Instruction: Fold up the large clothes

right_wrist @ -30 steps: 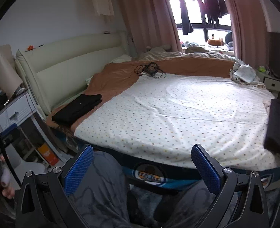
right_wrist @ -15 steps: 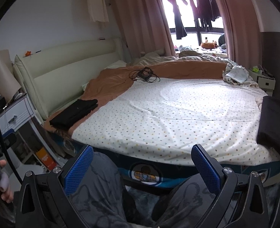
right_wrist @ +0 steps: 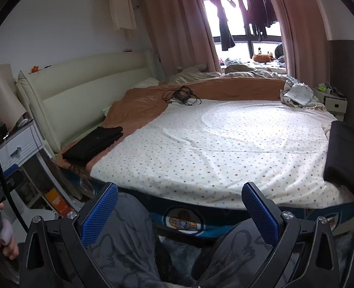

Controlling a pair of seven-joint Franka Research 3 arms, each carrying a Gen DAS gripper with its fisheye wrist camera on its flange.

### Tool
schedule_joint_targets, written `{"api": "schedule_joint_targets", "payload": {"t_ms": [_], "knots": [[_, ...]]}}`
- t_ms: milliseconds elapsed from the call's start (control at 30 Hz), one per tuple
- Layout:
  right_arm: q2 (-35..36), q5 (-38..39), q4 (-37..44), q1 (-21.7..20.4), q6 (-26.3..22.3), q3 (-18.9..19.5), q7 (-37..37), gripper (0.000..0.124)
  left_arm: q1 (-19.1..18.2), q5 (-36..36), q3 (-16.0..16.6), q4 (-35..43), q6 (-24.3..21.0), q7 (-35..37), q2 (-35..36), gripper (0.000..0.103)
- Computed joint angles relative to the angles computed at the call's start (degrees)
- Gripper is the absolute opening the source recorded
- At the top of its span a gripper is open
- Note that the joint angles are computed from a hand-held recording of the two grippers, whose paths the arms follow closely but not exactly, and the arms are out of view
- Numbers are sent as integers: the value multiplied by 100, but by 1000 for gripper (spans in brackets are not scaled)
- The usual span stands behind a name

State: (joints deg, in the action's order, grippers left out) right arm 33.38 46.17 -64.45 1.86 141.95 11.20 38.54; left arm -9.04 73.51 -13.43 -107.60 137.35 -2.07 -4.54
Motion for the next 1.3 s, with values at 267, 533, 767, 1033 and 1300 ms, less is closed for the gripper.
{"api": "schedule_joint_targets", "payload": {"t_ms": [267, 533, 767, 1033, 1300], "knots": [[-103, 27, -146, 2, 86, -14, 0, 103, 4, 83, 3, -38, -3, -127, -1, 103], [-272, -123, -441, 149, 490, -107, 61, 103, 15, 103, 8, -93, 71, -145, -29, 103], [-391, -232, -664, 198, 750, -101, 89, 103, 21, 276, -27, -156, 30, -308, -80, 103], [-444, -263, -742, 228, 944, -91, 92, 103, 14, 308, -29, -137, 26, -289, -54, 103], [-449, -323, -765, 234, 1015, -100, 168, 103, 10, 321, -23, -135, 20, -298, -50, 103]]}}
